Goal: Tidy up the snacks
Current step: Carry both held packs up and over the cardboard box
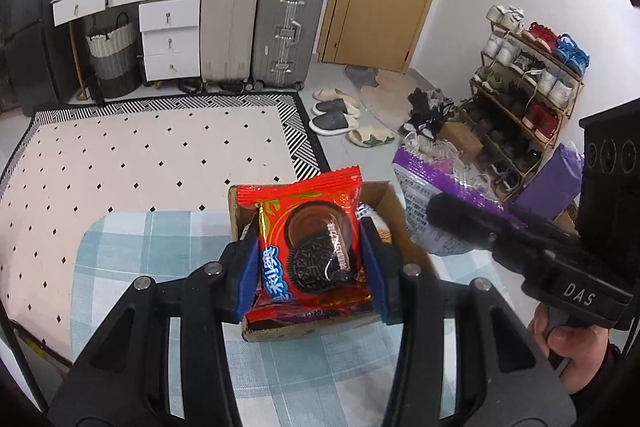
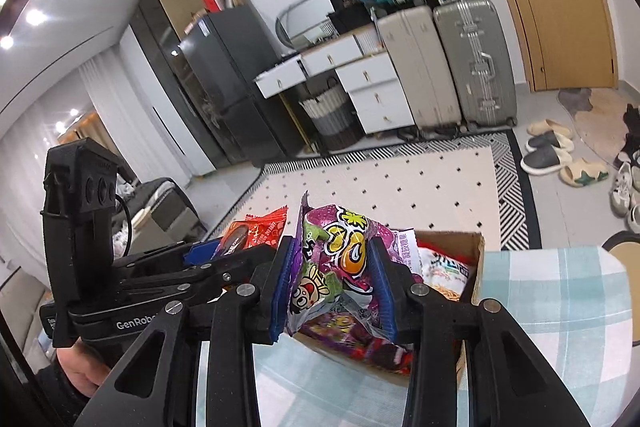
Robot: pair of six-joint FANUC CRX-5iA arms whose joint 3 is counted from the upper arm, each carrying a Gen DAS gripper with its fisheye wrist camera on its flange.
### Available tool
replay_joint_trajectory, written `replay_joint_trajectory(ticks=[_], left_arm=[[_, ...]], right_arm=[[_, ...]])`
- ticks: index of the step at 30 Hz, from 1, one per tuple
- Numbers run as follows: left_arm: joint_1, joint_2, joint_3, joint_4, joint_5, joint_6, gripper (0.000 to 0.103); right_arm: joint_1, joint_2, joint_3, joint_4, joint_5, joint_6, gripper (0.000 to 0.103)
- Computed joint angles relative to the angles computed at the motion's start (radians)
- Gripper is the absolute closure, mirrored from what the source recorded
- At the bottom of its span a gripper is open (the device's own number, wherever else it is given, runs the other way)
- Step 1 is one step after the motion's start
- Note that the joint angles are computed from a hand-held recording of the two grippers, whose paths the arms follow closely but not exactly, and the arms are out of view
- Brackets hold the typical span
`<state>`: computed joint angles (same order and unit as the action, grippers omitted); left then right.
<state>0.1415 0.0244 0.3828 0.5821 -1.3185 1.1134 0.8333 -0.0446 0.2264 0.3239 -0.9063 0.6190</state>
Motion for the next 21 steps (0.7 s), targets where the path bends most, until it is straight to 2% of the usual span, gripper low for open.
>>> replay_joint_trajectory(ticks=[6,14,21], left_arm=[[-0.043,0.046,-0.057,-0.056,0.08,-0.032,0.061],[-0.09,0.108,-0.086,-0.118,0.147,-0.04,0.061],[-0.125,0.124,-0.094,-0.16,0.197,-0.037,0.061]], right_arm=[[-0.045,0.045,-0.004,-0.066,0.016,0.073,0.067],[-0.069,0.089,0.0,-0.114,0.021,0.124,0.067],[-0.075,0.1,-0.012,-0.102,0.01,0.141,0.066]])
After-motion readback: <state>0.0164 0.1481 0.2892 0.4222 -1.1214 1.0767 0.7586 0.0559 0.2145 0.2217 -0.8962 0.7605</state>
